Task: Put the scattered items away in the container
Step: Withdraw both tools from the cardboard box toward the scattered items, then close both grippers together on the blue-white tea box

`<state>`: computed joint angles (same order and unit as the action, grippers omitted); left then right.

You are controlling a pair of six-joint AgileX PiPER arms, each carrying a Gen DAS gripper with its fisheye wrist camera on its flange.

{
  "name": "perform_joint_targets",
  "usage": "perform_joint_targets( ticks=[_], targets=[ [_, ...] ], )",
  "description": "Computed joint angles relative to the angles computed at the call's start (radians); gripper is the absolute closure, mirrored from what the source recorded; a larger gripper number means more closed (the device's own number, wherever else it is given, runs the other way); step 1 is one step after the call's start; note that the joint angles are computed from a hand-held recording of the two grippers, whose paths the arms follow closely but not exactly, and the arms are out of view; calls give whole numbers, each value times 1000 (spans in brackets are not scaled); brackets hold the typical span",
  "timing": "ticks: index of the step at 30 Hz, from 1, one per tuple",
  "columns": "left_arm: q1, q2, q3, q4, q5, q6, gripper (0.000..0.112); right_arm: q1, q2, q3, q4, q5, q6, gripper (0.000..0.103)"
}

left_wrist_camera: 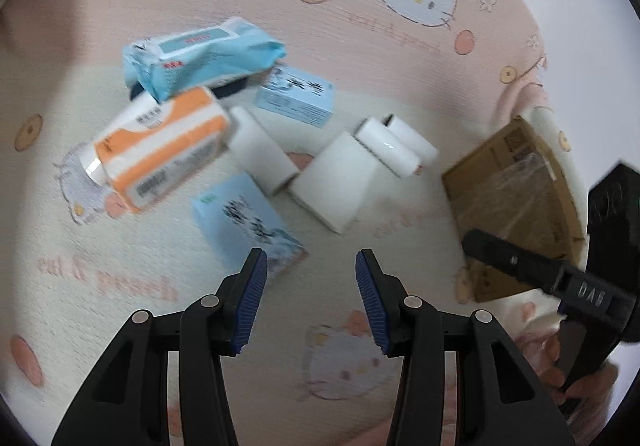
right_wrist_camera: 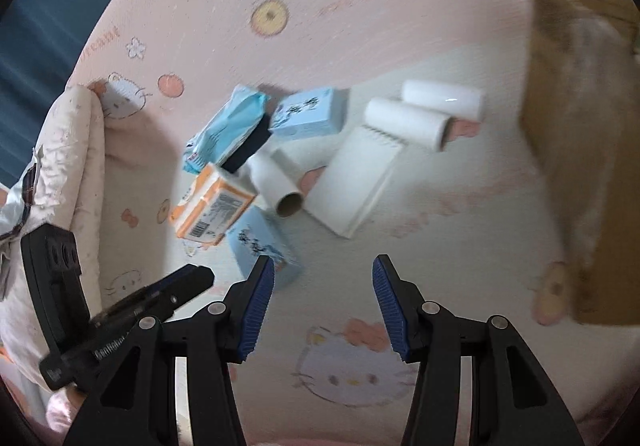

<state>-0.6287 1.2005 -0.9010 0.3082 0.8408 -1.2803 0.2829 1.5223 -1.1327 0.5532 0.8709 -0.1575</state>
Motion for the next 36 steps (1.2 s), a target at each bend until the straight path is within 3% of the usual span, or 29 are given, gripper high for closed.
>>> perform_joint_targets(
  ticks=[3,7,13,17,22,25,27,32,36],
  targets=[
    [25,-6,23,8,31,21,62,48,74,-44,24,-11,25,54],
    [118,-68,120,-67,-18,84,62,107,133,-56,37,-32,42,54],
    [289,-72,250,-298,-197,294,62,144,232,-37,119,-51,3,54],
    [300,-10,217,-231,-199,300,62,143,256,9,150,-53,6,54],
    [381,83,142,-247,-225,476,62,187,269,22,50,-116,124,55],
    [415,146,102,-226,-229,543,62,230,307,-20,-24,-113,168,66],
    [441,183,86,-239,-227,591,62,244,344,-57,-39,-83,177,66],
    [528,200,136,-508,-282,851,62,247,402,-109,8,-66,131,66],
    [504,158,186,-534,-308,827,62,231,396,-111,-21,-87,151,66]
  ],
)
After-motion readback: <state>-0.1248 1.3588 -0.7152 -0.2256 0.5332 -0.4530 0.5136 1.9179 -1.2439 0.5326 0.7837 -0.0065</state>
